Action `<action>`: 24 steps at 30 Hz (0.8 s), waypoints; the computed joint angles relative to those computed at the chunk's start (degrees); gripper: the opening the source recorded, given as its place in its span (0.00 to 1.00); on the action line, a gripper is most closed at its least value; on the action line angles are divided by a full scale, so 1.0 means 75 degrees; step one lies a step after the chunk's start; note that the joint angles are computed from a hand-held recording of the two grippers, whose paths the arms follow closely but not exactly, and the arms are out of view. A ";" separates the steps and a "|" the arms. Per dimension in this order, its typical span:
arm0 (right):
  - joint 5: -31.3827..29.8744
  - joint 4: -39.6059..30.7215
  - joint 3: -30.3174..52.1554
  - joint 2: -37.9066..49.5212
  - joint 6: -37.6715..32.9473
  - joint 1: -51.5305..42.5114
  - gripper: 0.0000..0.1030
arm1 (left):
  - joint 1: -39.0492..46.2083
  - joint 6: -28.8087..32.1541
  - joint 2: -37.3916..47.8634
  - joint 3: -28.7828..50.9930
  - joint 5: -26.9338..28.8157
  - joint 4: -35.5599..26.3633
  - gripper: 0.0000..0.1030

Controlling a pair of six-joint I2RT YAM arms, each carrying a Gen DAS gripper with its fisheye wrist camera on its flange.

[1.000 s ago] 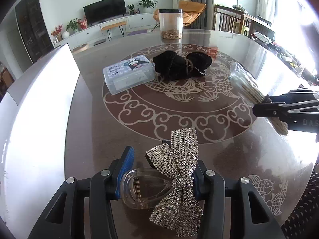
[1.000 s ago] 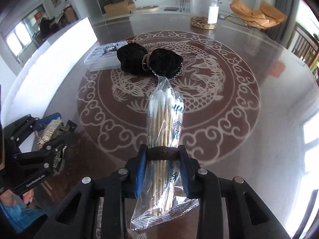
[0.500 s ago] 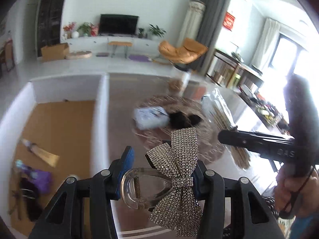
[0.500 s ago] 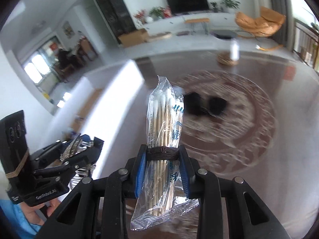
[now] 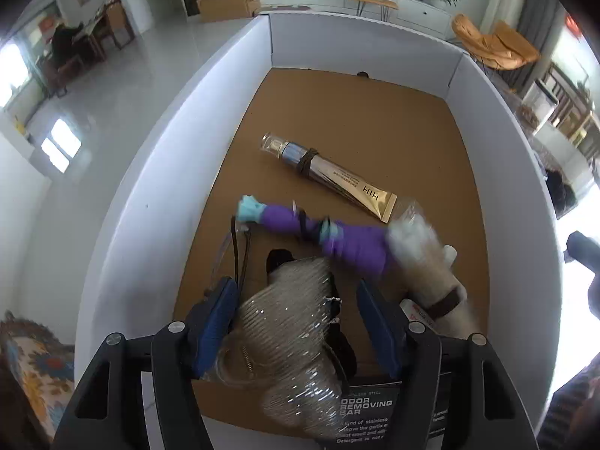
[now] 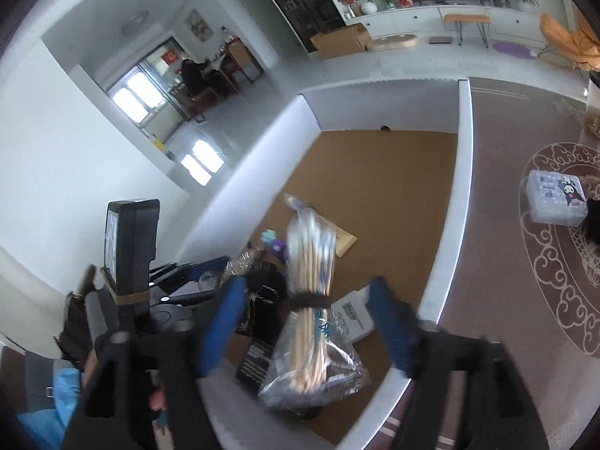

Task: Organize objects
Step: 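Carry the bow clip and swab bundle over the cardboard bin and open both tools, then move both open tools back over the table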

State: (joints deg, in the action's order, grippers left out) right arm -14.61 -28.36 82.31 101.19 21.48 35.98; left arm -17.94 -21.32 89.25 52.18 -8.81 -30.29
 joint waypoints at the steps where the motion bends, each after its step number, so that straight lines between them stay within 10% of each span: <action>1: 0.0137 0.0164 -0.0316 -0.0215 -0.0154 0.0000 0.75 | -0.0009 -0.0032 -0.0098 -0.0062 -0.0031 0.0100 0.75; 3: 0.0385 0.0299 -0.0865 -0.0681 -0.0434 -0.0151 0.79 | -0.0226 -0.0255 -0.0210 -0.0058 -0.0562 0.0167 0.88; 11: 0.1398 0.1912 -0.4137 -0.3347 -0.1338 -0.1940 0.95 | -0.1261 -0.0525 -0.0360 -0.0016 -0.2467 0.0084 0.88; 18: 0.1810 0.2863 -0.6100 -0.3751 -0.2094 -0.4075 0.95 | -0.1813 -0.0773 -0.1827 -0.0205 -0.1391 0.0680 0.88; 24: 0.1495 0.3165 -0.6817 -0.3949 -0.2743 -0.5423 0.95 | -0.3879 -0.0868 -0.0808 0.1066 -0.1050 0.1082 0.88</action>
State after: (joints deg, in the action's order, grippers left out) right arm -3.39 -4.62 31.18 71.57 0.91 -4.69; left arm -47.03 -27.83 83.18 60.17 -16.68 -22.17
